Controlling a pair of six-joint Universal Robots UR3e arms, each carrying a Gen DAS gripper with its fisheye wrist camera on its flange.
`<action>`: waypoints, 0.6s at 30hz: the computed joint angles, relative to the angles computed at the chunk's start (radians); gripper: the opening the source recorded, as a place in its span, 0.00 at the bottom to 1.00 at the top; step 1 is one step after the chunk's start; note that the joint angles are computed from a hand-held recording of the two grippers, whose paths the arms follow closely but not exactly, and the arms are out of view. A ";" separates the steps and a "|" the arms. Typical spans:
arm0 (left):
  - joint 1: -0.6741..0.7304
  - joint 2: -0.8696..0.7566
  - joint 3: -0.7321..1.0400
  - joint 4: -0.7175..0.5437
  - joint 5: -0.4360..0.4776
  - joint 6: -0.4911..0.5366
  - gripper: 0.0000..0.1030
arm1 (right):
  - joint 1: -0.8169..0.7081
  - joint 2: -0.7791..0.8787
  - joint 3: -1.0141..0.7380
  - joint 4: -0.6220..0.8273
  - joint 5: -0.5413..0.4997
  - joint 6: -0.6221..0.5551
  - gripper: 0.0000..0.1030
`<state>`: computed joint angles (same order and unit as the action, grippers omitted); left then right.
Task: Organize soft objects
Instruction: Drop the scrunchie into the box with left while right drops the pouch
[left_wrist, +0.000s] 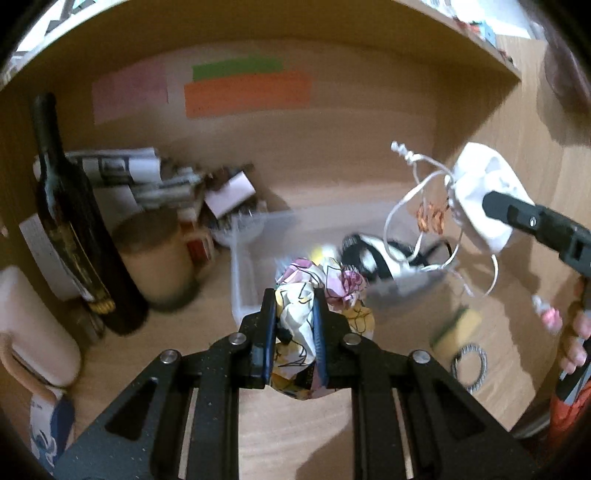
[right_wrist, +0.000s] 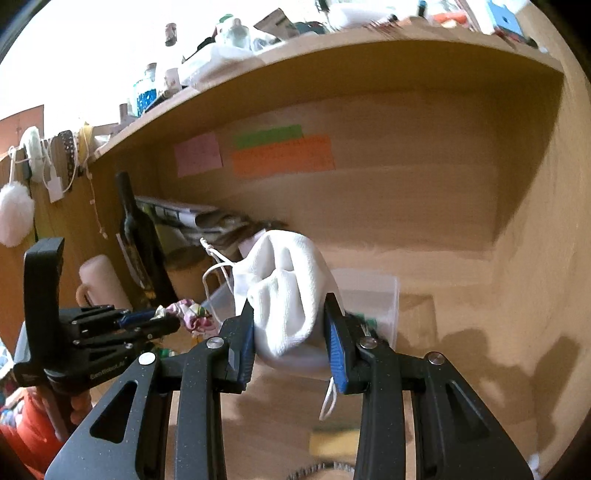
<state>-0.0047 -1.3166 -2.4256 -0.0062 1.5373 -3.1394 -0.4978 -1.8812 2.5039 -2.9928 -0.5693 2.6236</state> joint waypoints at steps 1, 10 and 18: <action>0.011 -0.002 0.013 -0.002 -0.007 -0.002 0.17 | 0.026 0.037 -0.015 -0.063 -0.020 0.037 0.29; 0.092 -0.104 0.121 -0.008 -0.066 -0.020 0.17 | 0.246 0.302 -0.200 -0.282 -0.216 0.174 0.30; 0.070 -0.306 0.230 -0.005 -0.015 -0.022 0.17 | 0.420 0.500 -0.359 -0.236 -0.403 0.154 0.30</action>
<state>0.0657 -1.6230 -2.1954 -0.0111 1.5223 -3.1615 -0.0773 -1.3813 2.1451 -3.2290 -0.9723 2.7773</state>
